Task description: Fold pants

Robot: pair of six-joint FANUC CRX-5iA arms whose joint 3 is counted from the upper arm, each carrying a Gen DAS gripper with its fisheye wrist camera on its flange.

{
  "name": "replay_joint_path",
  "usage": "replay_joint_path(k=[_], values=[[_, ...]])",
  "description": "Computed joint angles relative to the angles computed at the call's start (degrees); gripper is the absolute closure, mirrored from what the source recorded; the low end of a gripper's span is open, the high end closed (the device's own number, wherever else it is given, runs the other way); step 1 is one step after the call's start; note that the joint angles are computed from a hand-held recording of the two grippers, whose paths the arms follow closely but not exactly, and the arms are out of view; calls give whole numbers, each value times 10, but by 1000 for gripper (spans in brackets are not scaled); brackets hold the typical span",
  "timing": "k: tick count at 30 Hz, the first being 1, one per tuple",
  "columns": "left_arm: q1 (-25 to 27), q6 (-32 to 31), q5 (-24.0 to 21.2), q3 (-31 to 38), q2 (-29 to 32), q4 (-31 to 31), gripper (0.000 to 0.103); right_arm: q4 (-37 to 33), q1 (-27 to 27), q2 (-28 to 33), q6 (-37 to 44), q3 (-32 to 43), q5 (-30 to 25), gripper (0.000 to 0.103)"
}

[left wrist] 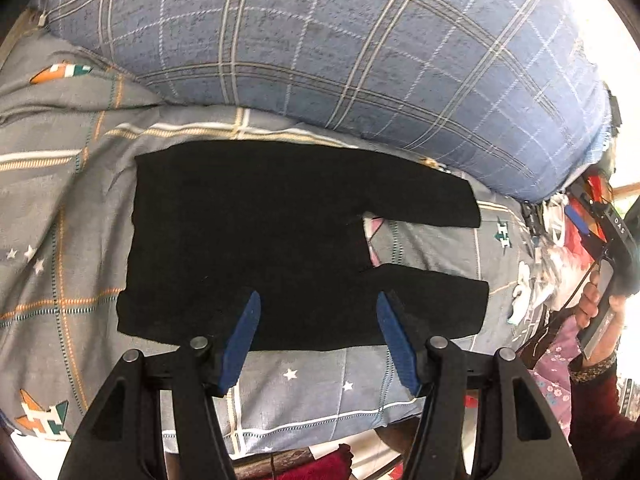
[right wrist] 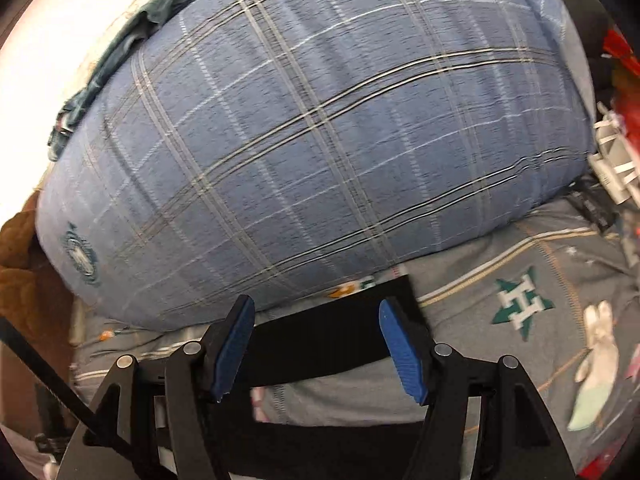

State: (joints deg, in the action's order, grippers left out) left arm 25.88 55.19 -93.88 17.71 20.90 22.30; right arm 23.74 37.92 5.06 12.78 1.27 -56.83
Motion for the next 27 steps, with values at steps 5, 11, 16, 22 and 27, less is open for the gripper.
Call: replay_joint_path(k=[5,11,16,22,27], values=[[4,20,22,12,1,13,43,-30,-23,20,33,14,-15,33],[12,49,45,49,1,53,43,-38,-32,22,63,19,-3,33],[13,40,64,88,0,66,43,-11,-31,14,55,13,-4,30],[11,-9,108,81,-5,69,43,64,-25,13,0,-13,2,27],[23,-35,134,39,-6,96,43,87,-21,34,-16,-16,1,26]])
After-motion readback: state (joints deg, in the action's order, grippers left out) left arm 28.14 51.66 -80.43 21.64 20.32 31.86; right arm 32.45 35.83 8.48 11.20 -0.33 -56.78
